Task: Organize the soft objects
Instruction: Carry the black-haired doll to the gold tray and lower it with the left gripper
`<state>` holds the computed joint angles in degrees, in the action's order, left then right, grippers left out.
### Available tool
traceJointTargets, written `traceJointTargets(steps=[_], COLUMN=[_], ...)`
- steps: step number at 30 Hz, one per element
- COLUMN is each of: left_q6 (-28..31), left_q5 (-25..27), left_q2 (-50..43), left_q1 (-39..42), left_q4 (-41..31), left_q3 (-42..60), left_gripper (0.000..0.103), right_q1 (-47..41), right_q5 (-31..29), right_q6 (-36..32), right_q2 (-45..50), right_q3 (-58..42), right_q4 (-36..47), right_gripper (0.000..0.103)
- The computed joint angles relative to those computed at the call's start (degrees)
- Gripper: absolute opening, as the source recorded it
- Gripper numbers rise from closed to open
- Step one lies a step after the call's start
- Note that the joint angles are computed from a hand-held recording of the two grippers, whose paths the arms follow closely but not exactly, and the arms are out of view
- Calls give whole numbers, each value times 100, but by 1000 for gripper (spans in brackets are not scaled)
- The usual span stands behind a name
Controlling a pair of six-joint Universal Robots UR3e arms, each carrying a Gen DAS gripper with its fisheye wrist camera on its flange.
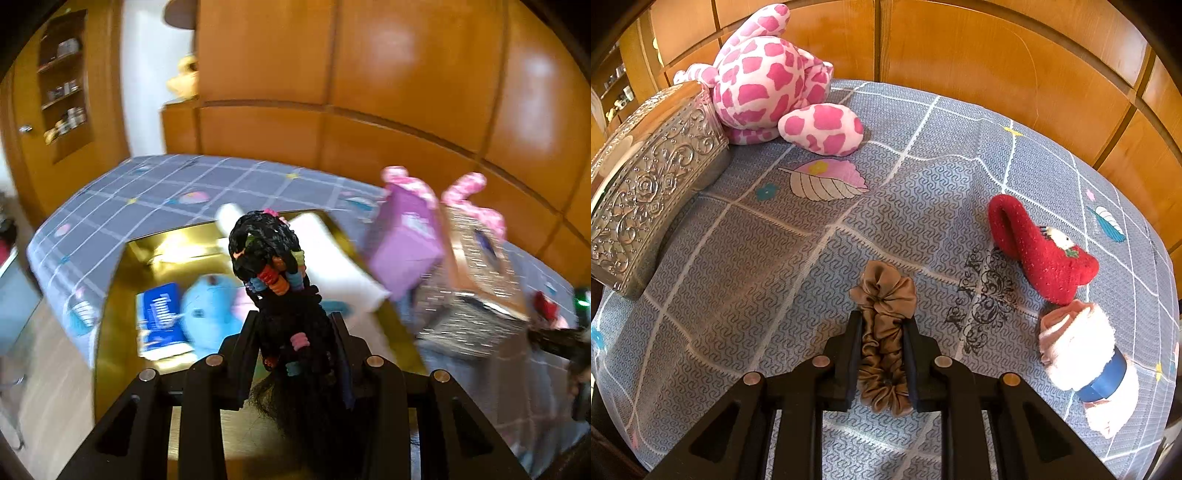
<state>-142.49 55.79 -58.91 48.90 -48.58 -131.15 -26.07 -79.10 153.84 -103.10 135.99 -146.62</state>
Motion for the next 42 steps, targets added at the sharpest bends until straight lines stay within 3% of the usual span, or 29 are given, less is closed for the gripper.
traceJointTargets(steps=[6, 11, 12, 14, 17, 22, 34, 42], left_q6=[-707, -976, -979, -964, -927, -677, 126, 327], left_q5=[1012, 1323, 1239, 1157, 929, 394, -456, -529], left_q2=[-1326, -1842, -1833, -1717, -1365, -632, 696, 939], left_q1=[-143, -41, 38, 129, 253, 536, 977, 991], left_q4=[1566, 2073, 2042, 2052, 1978, 1330, -372, -767], left_q3=[59, 91, 84, 7, -134, -152, -116, -137], left_gripper=[38, 43, 45, 63, 74, 78, 78, 79], right_q1=[-3, 42, 58, 78, 96, 129, 508, 1038], right_q5=[-12, -70, -81, -91, -113, -172, -581, -192], right_q6=[-8, 33, 48, 77, 95, 212, 1267, 1858], right_q2=[7, 31, 33, 39, 48, 51, 453, 1035], right_q3=[25, 39, 44, 66, 88, 56, -504, -1690], right_q4=[-56, -132, -145, -181, -227, -207, 0, 263], right_gripper=[19, 19, 19, 19, 19, 19, 19, 19])
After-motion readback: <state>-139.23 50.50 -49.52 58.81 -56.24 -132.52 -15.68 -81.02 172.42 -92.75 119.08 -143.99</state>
